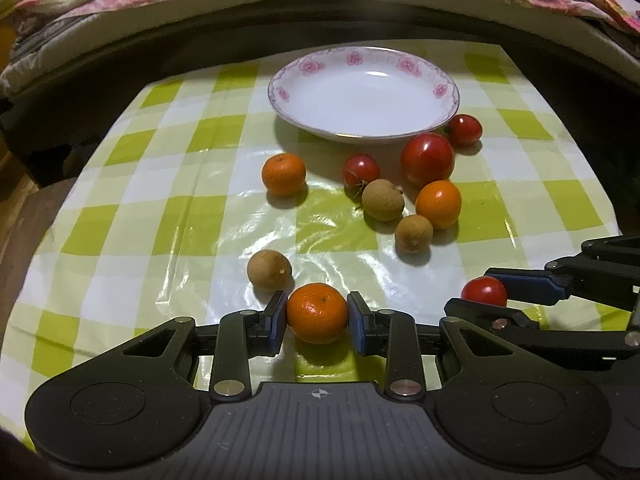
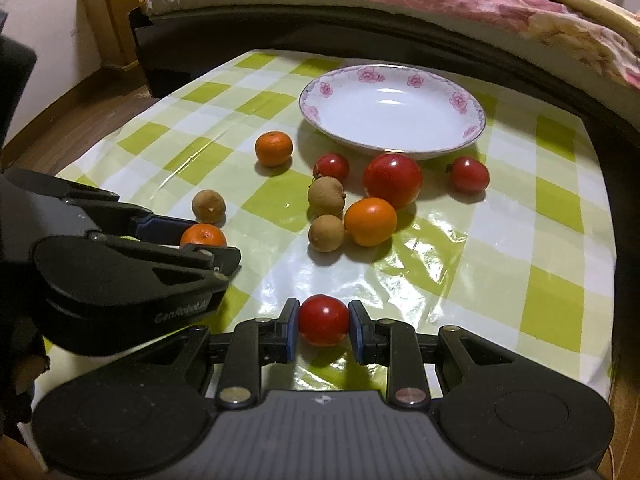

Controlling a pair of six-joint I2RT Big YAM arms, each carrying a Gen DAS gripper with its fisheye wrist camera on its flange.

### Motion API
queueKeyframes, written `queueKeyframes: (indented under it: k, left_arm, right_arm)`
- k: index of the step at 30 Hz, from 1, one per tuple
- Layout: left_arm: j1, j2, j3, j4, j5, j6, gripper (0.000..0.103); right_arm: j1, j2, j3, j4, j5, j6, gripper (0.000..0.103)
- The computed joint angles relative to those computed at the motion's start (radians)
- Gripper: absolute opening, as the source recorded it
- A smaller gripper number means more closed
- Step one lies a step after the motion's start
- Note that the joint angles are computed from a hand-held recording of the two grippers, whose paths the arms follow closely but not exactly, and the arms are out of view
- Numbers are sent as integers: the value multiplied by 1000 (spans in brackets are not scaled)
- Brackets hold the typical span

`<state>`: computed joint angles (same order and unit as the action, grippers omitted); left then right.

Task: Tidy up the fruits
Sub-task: 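Close the left tool on the tangerine while the right tool holds the cherry tomato, then carry the tangerine into the plate and open the left tool while the right tool carries the tomato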

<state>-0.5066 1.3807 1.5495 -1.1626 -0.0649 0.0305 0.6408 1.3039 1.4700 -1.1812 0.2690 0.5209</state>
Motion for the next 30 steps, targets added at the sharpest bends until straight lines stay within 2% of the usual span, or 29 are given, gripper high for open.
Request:
queueKeyframes:
  k: [30]
  left_arm:
    - [-21, 28, 75, -28, -26, -9, 39]
  right_arm:
    - [-14, -10, 16, -13, 32, 33, 29]
